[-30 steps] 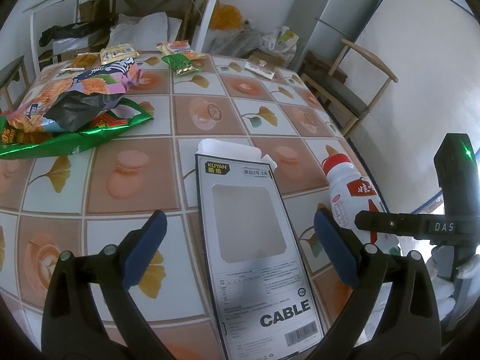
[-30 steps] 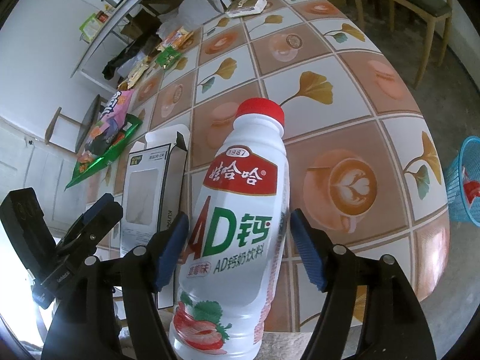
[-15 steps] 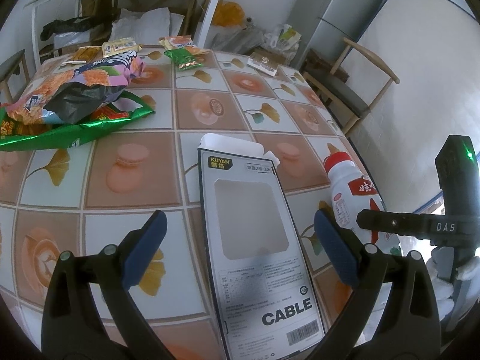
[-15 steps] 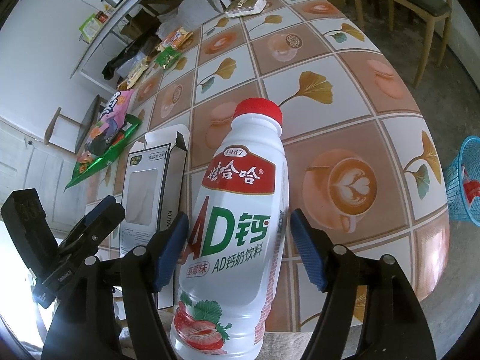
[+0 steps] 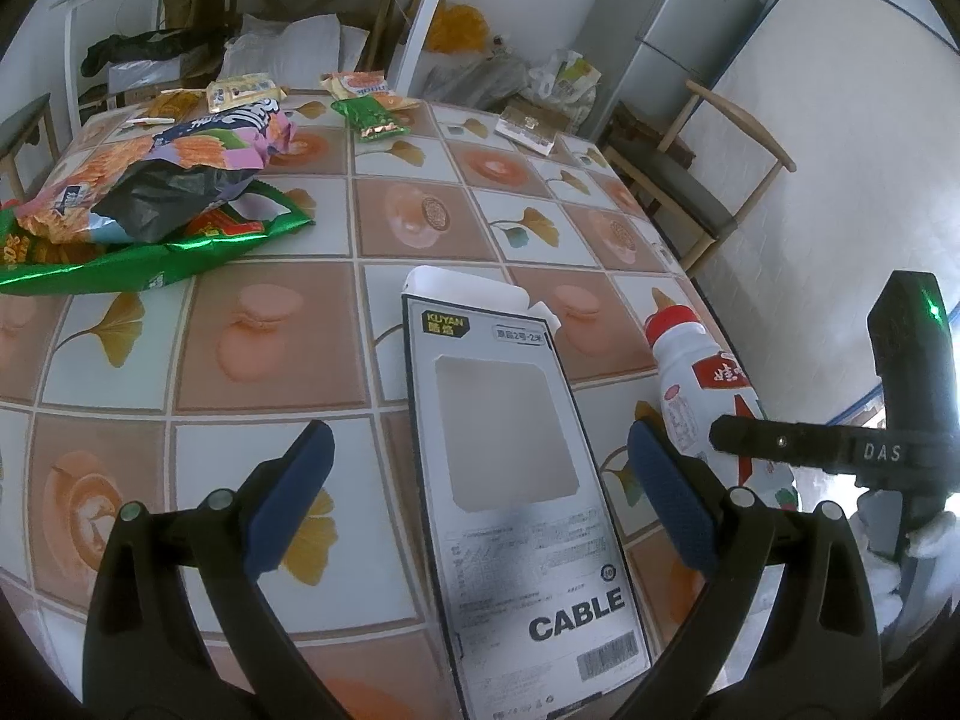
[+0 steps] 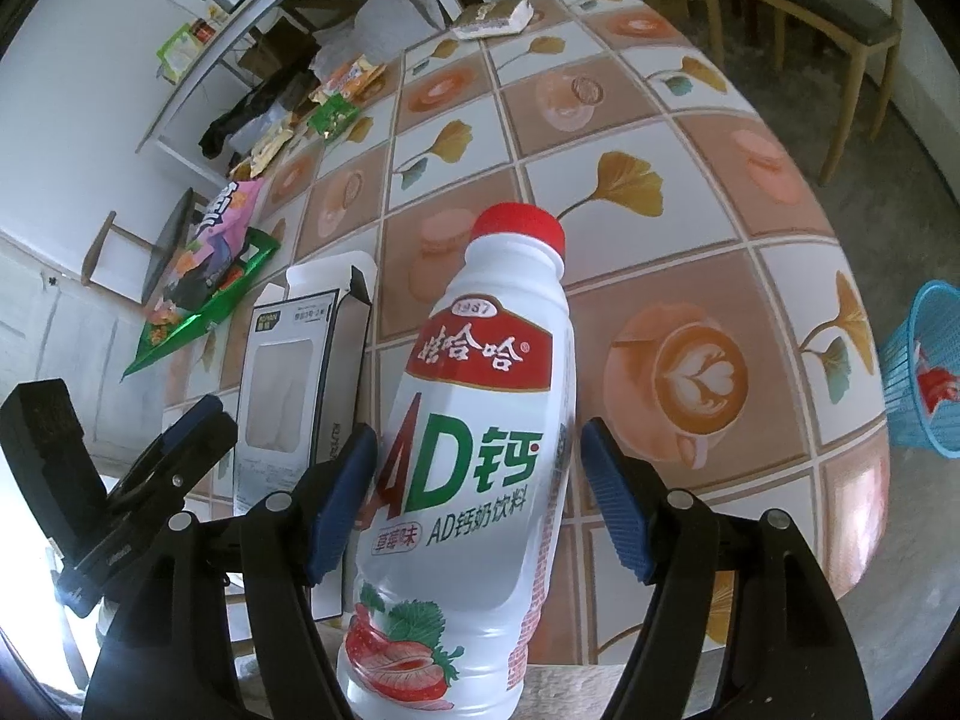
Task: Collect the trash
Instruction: 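Hold the bottle in the right tool and the CABLE box in the left tool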
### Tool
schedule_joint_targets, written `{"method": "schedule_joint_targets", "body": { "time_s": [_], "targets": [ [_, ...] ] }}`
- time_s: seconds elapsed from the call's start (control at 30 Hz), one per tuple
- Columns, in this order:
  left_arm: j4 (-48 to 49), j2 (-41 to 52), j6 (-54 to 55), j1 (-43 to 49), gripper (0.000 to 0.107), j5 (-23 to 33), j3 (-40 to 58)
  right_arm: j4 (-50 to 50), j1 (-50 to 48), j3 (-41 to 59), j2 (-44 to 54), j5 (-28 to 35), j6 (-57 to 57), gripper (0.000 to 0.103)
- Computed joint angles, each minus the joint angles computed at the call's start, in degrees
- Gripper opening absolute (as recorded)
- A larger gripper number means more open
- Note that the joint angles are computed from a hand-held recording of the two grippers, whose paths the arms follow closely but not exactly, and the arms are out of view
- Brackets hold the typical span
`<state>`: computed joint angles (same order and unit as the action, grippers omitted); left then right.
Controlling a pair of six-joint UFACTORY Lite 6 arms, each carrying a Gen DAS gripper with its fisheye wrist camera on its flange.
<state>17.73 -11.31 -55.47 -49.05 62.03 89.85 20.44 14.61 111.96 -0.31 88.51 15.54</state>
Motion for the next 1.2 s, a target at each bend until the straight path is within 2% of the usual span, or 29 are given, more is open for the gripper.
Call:
{"method": "schedule_joint_targets", "body": {
  "time_s": [0.27,0.4,0.57,0.97,1.2],
  "targets": [
    [-3.9,3.1,3.1,1.0,0.094,0.0,2.3,-2.3,0.8,-2.5,-3.1,-0.9,1.5,0.071],
    [-3.0,8.2,3.4,0.0,0.094,3.0,7.6,-3.3,1.2,-2.4,-3.5,-0.9,2.0,0.071],
    [0.5,14.3,3.0,-2.9,0.094,9.7,13.7,-6.0,4.3,-1.8,-3.5,-0.6,2.6,0.072],
    [-0.1,14.9,3.1,-3.5,0.094,12.2,11.9,-6.9,6.8,-4.2,-3.5,-2.7,3.3,0.072],
    [2.1,15.5,2.7,-4.9,0.082,13.2,12.5,-7.8,7.6,-4.3,-3.2,-3.7,4.2,0.072]
  ]
}}
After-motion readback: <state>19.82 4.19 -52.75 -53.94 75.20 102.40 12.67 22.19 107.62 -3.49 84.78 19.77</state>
